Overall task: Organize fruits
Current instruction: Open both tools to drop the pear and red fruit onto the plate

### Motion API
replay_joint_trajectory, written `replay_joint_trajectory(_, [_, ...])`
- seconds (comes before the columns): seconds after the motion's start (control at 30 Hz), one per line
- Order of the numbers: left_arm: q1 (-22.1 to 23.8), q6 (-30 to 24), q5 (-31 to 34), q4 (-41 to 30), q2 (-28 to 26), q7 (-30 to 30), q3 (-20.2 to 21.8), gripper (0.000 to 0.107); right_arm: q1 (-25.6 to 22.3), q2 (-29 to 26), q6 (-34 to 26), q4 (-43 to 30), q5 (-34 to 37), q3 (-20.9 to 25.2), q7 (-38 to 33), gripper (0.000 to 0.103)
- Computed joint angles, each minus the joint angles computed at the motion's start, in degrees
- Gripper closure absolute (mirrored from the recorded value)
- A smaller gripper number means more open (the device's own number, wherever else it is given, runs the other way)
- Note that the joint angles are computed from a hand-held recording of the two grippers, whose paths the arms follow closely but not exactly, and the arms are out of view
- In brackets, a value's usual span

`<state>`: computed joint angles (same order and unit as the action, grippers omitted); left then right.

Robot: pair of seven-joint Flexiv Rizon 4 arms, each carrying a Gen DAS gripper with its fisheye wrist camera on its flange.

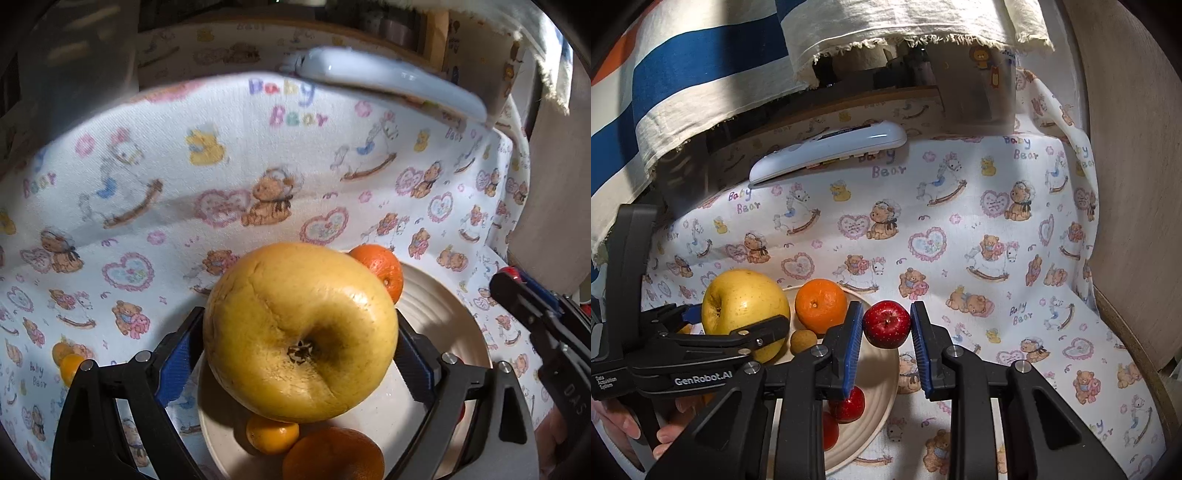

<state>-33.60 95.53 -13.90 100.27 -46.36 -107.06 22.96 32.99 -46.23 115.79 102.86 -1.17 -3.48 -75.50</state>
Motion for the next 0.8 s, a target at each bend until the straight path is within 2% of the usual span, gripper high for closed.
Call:
replay_joint_trajectory(0.07, [-0.3,3.3,0.3,1.2,0.4,-0.1,0.3,0.013,-0.6,0.0,-0.3,0.0,-0.7,0.6,0.0,0.076])
replay_joint_trajectory(0.17, [-3.6,6.9,-2.4,2.8,0.6,0.0,3.8,0.008,-1.2,-0.1,-0.7,-0.1,-1.4,1.1,0.1,0.076])
replay_joint_trajectory(0.27, [-4.4,10.9,-4.4,5.3,2.0,1.1,4.0,0.008,-2.3,-0.1,-1.5,-0.3,-2.6,2.1,0.5,0.076])
replay_joint_trajectory(0.4, [-11.2,15.1,-9.9,8.8,1.8,3.9,10.3,0.005,-3.4,-0.1,-3.1,-0.6,-4.5,3.1,1.0,0.076])
replay_joint_trajectory(0.5, [-14.1,19.5,-11.3,12.1,2.2,7.2,12.1,0.005,-2.3,0.2,-6.5,-1.0,-5.0,1.6,1.4,0.076])
replay_joint_trajectory(0.57, [-17.4,22.7,-15.0,13.7,0.6,8.8,14.3,0.005,-4.2,0.2,-7.2,-1.3,-6.7,3.7,2.0,0.076])
replay_joint_trajectory(0.63, [-17.5,26.5,-16.1,15.8,1.1,9.0,13.4,0.005,-2.9,0.3,-6.8,-1.0,-6.2,2.0,2.2,0.076])
replay_joint_trajectory(0.8, [-14.0,32.9,-17.6,18.9,2.4,7.0,7.8,0.005,-6.1,0.1,-10.3,-1.9,-9.6,5.4,3.0,0.076])
